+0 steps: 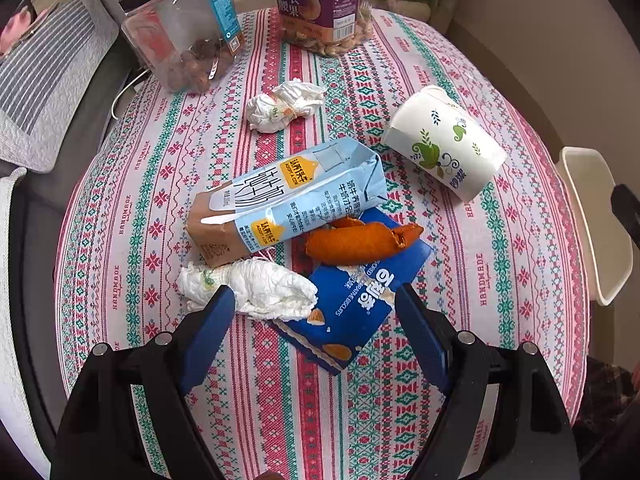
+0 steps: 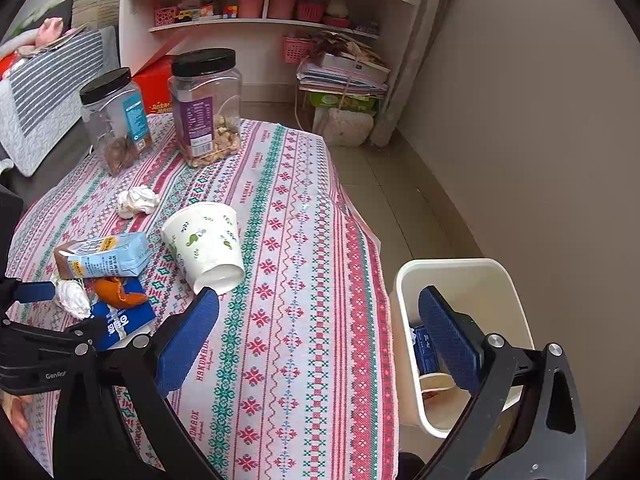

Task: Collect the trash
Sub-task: 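Return the left tool to the table and grasp the white crumpled wrapper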

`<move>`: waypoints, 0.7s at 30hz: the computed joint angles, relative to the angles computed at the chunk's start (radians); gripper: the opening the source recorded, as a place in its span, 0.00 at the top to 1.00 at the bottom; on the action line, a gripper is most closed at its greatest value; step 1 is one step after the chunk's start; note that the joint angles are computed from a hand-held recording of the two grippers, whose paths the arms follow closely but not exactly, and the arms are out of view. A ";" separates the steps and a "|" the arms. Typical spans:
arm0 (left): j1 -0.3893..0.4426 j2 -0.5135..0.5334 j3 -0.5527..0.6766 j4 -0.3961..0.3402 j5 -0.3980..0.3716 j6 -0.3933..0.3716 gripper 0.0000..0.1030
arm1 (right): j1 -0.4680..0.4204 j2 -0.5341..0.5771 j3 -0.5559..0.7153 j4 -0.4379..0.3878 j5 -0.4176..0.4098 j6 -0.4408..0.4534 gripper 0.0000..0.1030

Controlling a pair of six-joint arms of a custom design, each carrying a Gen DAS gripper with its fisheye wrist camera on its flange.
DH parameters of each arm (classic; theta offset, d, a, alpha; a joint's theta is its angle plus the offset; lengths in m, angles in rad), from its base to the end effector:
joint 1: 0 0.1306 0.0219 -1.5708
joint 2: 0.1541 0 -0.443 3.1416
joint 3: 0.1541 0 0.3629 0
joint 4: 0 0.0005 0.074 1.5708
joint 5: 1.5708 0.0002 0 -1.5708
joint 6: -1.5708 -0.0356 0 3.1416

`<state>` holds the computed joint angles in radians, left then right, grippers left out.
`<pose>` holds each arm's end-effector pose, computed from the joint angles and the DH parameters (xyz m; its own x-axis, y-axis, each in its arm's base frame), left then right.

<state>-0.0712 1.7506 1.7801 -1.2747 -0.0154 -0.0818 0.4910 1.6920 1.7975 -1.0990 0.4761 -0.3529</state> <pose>0.5633 -0.0401 0.4559 -0.9365 0.1487 -0.3176 0.1432 0.9889 0.0407 0.5024 0.2495 0.5065 -0.7620 -0.0591 -0.6449 0.0692 0.9827 -0.1718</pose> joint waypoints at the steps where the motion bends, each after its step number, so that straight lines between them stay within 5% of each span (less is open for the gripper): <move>1: 0.004 0.008 0.014 -0.004 0.003 0.006 0.22 | -0.008 -0.002 -0.003 -0.006 -0.007 -0.007 0.07; 7: 0.052 0.079 0.162 -0.099 0.095 0.028 0.22 | -0.041 -0.013 -0.017 -0.029 -0.068 -0.045 0.07; 14: 0.072 0.126 0.226 -0.196 0.086 -0.006 0.22 | -0.033 -0.004 -0.005 -0.035 -0.091 -0.030 0.07; 17: 0.093 0.119 0.205 -0.204 0.073 0.053 0.22 | -0.027 0.004 0.006 -0.036 -0.093 -0.026 0.07; 21: 0.141 0.111 0.172 -0.209 0.185 0.195 0.22 | -0.017 0.016 0.017 -0.036 -0.095 -0.020 0.07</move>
